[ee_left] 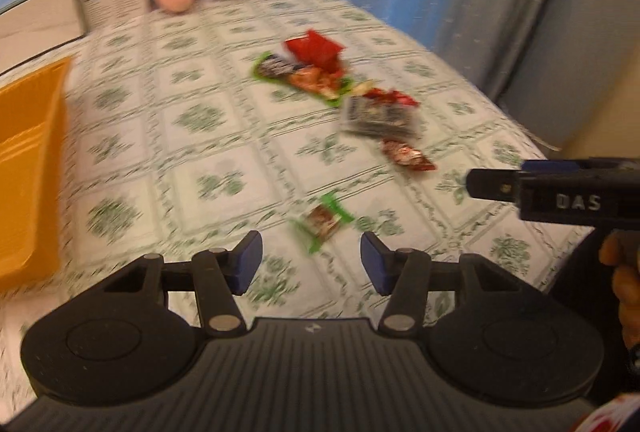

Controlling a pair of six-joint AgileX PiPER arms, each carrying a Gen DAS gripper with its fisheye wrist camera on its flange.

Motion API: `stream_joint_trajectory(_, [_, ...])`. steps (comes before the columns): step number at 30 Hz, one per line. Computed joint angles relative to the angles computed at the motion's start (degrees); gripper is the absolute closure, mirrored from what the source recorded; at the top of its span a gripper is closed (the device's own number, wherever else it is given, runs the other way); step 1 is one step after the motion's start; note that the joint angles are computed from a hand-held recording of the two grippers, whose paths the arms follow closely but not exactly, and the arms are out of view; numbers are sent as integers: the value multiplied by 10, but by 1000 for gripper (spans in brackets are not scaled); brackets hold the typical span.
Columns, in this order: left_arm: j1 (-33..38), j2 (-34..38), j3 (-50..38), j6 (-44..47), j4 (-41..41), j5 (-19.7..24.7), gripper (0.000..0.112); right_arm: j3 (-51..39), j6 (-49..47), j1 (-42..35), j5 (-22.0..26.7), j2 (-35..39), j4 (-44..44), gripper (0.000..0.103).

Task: Organize snacks
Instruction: 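Grasp the green-wrapped candy with the left gripper while the right gripper approaches a red candy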

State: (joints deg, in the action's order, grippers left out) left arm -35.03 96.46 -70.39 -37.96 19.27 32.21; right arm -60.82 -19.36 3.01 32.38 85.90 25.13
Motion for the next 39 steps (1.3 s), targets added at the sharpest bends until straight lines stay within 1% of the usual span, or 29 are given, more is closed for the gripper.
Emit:
stream_joint_trajectory(3, [13,25,-4,97,-33,-46,63,1,-3,2,-11,14,2,30])
stream_joint_trajectory(5, [19,48,-17,143,-41,-56,69,-1,1,4,-15,25,-2,30])
stream_joint_trajectory(7, [25,63,-23,173,-49,-69,72,-1,-5,3,-20,33,5,30])
stream_joint_trajectory(10, [33,82,-37,240,-78,-74,75,-3,-10,4,-27,43,8,30])
stream_joint_trajectory(12, [35,90,-46,277,-93,-71,81,-7,-8,4,-29,52,6,30])
stream_joint_trajectory(17, [36,96,-55,321,-97,-66,84,-17,-8,7,-33,68,7,31])
stream_joint_trajectory(21, [40,97,-58,360,-125,-53,89,-25,-18,11,-37,79,13,33])
stream_joint_trajectory(23, [42,99,-56,358,-125,-50,93,-28,-21,14,-38,83,17,34])
stream_joint_trajectory(27, [47,96,-48,356,-137,-58,94,-34,-38,17,-40,91,31,36])
stream_joint_trajectory(29, [48,94,-45,340,-135,-57,94,-38,-43,20,-43,96,33,38])
stream_joint_trajectory(35, [41,72,-32,161,-56,-41,94,-62,-65,33,-59,125,39,48])
stream_joint_trajectory(37, [38,61,-23,109,-29,-40,94,-73,-60,39,-62,140,28,53])
stream_joint_trajectory(39, [34,53,-17,77,-12,-37,94,-84,-52,44,-64,153,14,57])
